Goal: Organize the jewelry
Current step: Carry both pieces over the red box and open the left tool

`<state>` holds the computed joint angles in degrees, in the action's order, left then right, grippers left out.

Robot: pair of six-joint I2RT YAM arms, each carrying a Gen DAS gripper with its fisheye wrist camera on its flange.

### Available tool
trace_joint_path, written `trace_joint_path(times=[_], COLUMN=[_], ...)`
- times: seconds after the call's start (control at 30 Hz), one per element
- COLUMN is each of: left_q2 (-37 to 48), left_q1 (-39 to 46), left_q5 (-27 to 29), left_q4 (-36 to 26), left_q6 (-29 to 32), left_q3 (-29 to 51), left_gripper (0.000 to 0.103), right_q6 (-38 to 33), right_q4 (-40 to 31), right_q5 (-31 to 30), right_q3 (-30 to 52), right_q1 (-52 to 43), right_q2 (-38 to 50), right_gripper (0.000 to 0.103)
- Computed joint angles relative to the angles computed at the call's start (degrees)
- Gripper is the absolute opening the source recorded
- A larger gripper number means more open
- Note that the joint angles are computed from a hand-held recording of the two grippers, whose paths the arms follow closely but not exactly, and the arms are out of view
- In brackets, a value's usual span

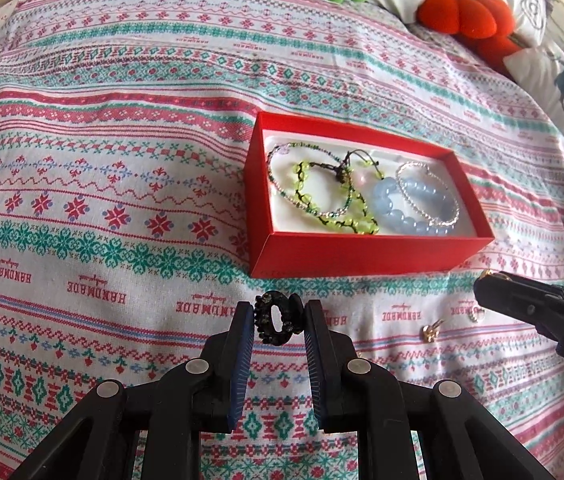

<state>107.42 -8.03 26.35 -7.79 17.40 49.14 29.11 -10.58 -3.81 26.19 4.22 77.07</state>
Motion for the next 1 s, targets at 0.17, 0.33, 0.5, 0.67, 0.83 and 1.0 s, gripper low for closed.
trace_joint_path(times=[0.17, 0.33, 0.5, 0.67, 0.83, 1.0], left_q2=[-1.3, -1.0, 0.5, 2.8, 5.8, 7.8], left_q1=[-2.5, -4.6, -6.4, -8.8, -11.1, -12.3], left_q5=[0.3, 0.8, 1.3, -0.2, -3.5, -5.0], left_q4=[1.0, 2.2, 3.9, 9.7, 12.8, 13.8], left_q6=[-1.7, -3.7, -6.6, -8.3, -9.2, -10.6], left_q3=[0.2, 1.4, 3.1, 3.5, 4.9, 6.1], left_gripper=[0.02, 0.02, 0.02, 0.02, 0.02, 0.02], right_q6=[0.2, -0.2, -0.4, -0.3, 0.4, 0.6], right_q4=[0.7, 1.8, 4.0, 8.3, 12.2, 14.2], right_q5=[-0.8, -1.6, -2.4, -2.9, -3.8, -4.6], right_q3=[-0.3, -0.2, -0.3, -0.1, 0.5, 1.0], right_q1=[-1.8, -4.4, -6.6, -7.7, -8.8, -10.1], right_q2=[-1.6, -1.9, -1.3, 1.3, 5.5, 8.0], right_gripper=[0.024, 0.024, 0.025, 0.025, 0.025, 0.025])
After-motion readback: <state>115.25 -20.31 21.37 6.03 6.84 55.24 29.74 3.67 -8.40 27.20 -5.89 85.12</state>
